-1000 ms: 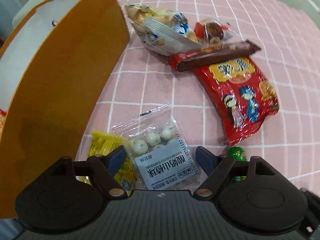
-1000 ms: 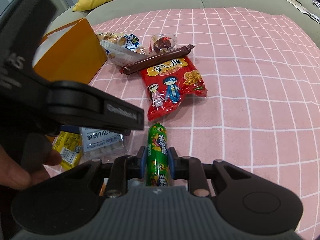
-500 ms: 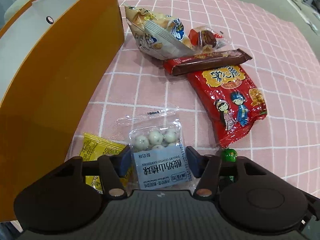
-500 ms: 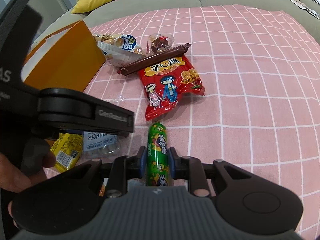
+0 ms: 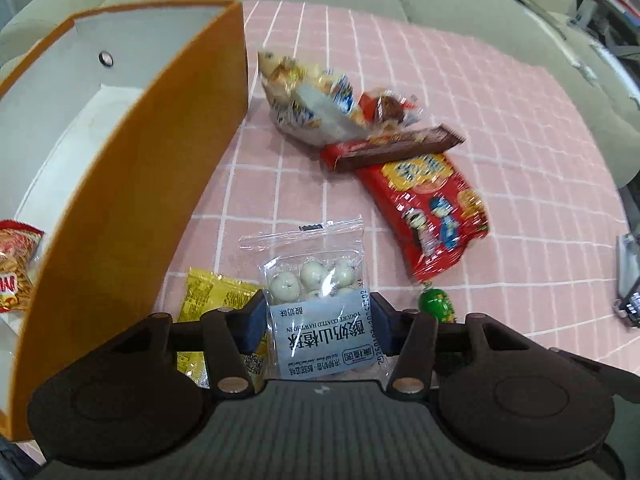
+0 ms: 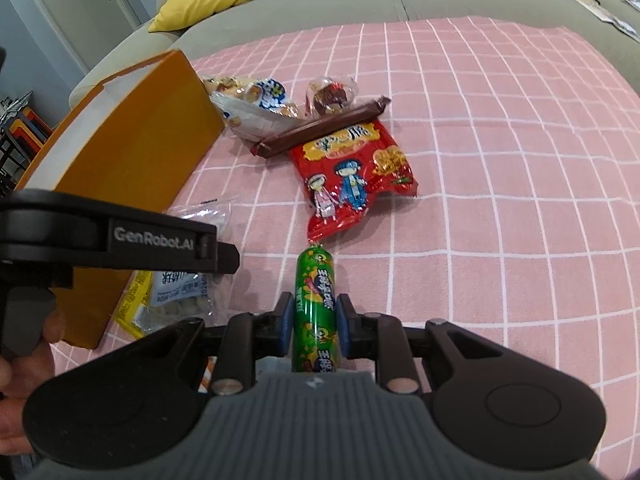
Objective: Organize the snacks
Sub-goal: 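Carry the candy bag and sausage over the box and release both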
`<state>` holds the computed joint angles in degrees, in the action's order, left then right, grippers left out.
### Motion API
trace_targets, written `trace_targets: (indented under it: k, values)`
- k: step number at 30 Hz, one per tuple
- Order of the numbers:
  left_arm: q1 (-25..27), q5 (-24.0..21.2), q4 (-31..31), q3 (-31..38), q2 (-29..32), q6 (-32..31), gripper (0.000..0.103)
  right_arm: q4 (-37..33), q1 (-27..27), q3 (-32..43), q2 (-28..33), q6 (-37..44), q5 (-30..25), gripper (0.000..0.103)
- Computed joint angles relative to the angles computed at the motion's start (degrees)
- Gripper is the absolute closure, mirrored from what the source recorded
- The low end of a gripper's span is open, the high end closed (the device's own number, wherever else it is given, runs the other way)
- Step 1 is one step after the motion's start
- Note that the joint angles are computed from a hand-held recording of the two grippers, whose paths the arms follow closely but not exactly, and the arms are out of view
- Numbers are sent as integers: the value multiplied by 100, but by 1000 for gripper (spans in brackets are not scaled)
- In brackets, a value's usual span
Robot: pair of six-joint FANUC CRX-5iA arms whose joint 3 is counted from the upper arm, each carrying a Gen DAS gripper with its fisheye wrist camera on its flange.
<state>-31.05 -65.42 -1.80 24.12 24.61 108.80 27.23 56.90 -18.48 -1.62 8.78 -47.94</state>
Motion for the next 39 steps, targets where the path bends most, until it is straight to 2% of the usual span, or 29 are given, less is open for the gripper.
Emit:
trace_targets:
  k: [10, 16, 22, 28, 32, 39]
  values:
    - [232, 493, 107, -416, -737, -401, 43, 538, 214, 187, -116, -215, -156, 84]
    - [629, 639, 333, -742, -1256, -774, 43, 723, 270, 712, 101, 199, -65, 84]
    - [1087, 591, 433, -897, -1600, -1193, 43, 463, 352, 1687, 689, 1164, -72, 84]
    - [1505, 238, 398, -776, -1636, -1752, 43, -126, 363, 2820, 1412, 2448, -239, 84]
    - [1709, -58, 271, -571, -1467, -2015, 43, -494, 352, 3645, 1934, 3443, -597, 84]
    - [1824, -484, 39, -212, -1048, -2403, 42, -685, 353, 4967, 2924, 5081, -1384, 84]
